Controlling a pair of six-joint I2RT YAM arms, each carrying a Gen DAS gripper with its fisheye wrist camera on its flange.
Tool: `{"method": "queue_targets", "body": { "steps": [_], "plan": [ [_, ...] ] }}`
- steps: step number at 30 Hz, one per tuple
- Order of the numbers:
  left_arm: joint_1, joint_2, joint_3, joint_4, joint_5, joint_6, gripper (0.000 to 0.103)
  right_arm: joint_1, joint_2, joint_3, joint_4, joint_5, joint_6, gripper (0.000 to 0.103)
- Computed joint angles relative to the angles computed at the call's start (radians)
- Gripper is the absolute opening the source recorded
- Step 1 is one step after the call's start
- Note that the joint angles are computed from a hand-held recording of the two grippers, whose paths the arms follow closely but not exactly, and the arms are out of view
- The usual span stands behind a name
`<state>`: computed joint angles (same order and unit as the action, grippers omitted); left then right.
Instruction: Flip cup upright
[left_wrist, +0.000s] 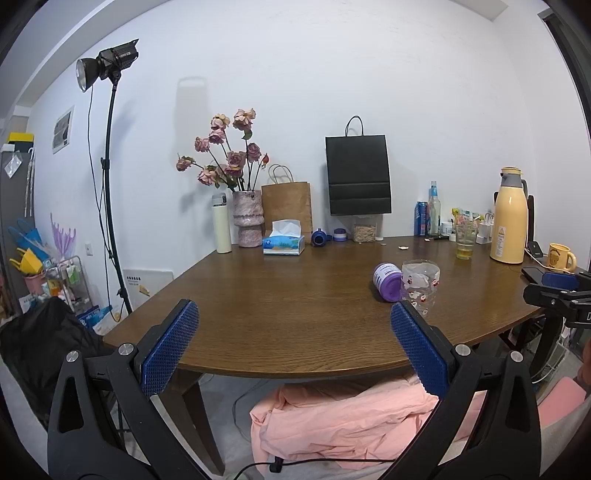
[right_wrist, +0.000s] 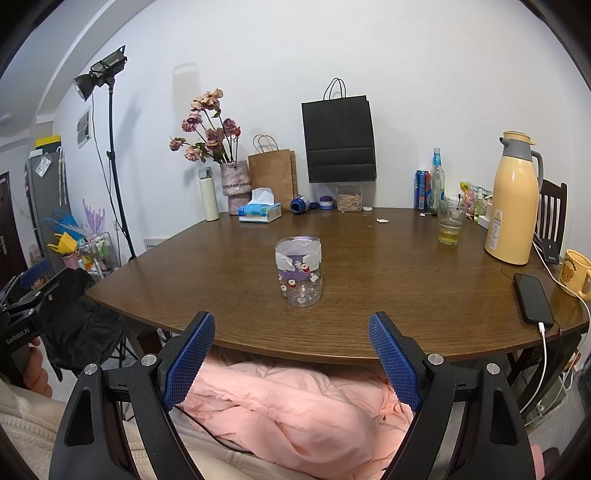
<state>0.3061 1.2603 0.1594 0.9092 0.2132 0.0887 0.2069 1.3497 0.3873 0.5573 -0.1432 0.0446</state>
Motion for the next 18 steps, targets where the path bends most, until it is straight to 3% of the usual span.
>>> {"method": "queue_targets", "body": {
  "steps": [18],
  "plan": [
    [0.017, 0.002, 0.007, -0.001, 0.013, 0.001, 0.103, 0.005, 0.015, -0.007, 0.02, 0.002, 0.001, 0.09]
  ]
}}
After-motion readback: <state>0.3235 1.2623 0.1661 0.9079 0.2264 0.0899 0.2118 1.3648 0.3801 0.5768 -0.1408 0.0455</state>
